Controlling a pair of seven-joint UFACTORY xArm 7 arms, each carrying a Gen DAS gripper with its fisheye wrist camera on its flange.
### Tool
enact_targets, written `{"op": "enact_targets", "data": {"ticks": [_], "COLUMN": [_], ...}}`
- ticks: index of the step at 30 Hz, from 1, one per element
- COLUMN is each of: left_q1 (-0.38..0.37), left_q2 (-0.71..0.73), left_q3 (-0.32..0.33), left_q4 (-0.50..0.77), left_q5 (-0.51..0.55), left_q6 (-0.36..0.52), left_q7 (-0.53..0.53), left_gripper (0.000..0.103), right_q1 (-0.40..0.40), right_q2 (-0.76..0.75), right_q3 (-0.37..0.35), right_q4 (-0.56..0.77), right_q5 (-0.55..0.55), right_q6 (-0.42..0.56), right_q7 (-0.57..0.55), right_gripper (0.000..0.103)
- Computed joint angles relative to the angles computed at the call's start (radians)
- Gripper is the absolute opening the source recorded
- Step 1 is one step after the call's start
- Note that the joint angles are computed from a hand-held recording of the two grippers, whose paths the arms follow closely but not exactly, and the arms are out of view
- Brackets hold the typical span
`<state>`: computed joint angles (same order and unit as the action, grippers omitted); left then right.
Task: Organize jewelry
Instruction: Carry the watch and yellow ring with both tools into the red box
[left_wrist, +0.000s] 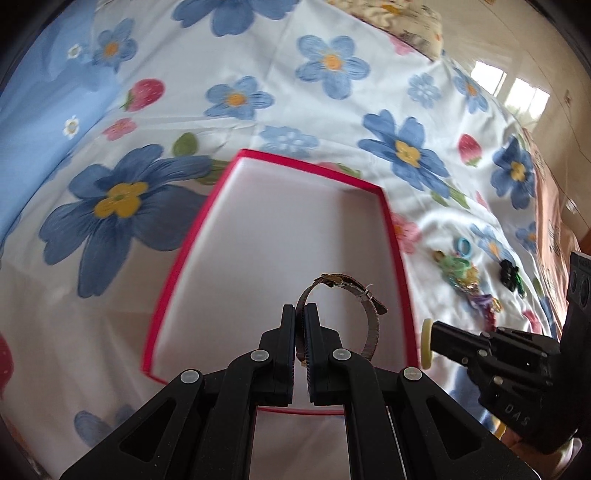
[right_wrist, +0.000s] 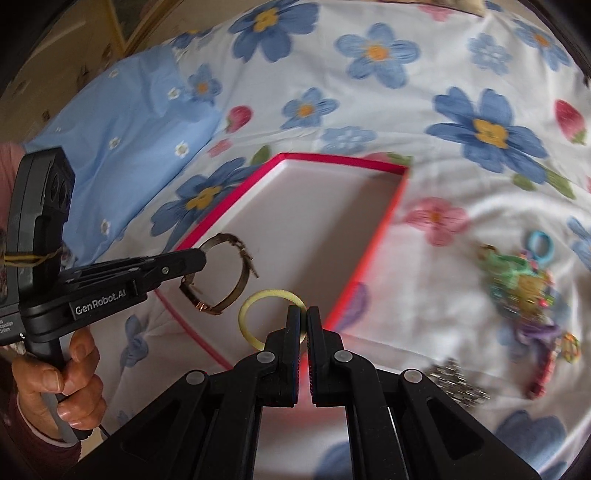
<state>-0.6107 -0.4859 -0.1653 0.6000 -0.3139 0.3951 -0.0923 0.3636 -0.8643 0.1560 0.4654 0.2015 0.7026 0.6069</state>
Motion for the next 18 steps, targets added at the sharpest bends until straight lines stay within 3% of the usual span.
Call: {"op": "enact_targets", "data": {"ticks": [8, 18], "left_q1": [0.049, 0.074], "left_q2": [0.071, 0.166], "left_q3": [-0.002, -0.009], "left_q4": [0.019, 0.046], "left_q5": [0.028, 0.036], "left_q6": [-0.003, -0.026], "left_q7": [-0.023, -0.024], "left_gripper": [0.004, 0.004], "right_q1": [0.047, 0.06], "right_q2": [0.169, 0.261], "right_q3": [-0.004, -0.007], "right_q4": [0.051, 0.079], "right_q5": [0.027, 0.045], "right_q6": [-0.074, -0.056], "right_q7": [-0.05, -0.095], "right_gripper": [0.003, 0.003]}}
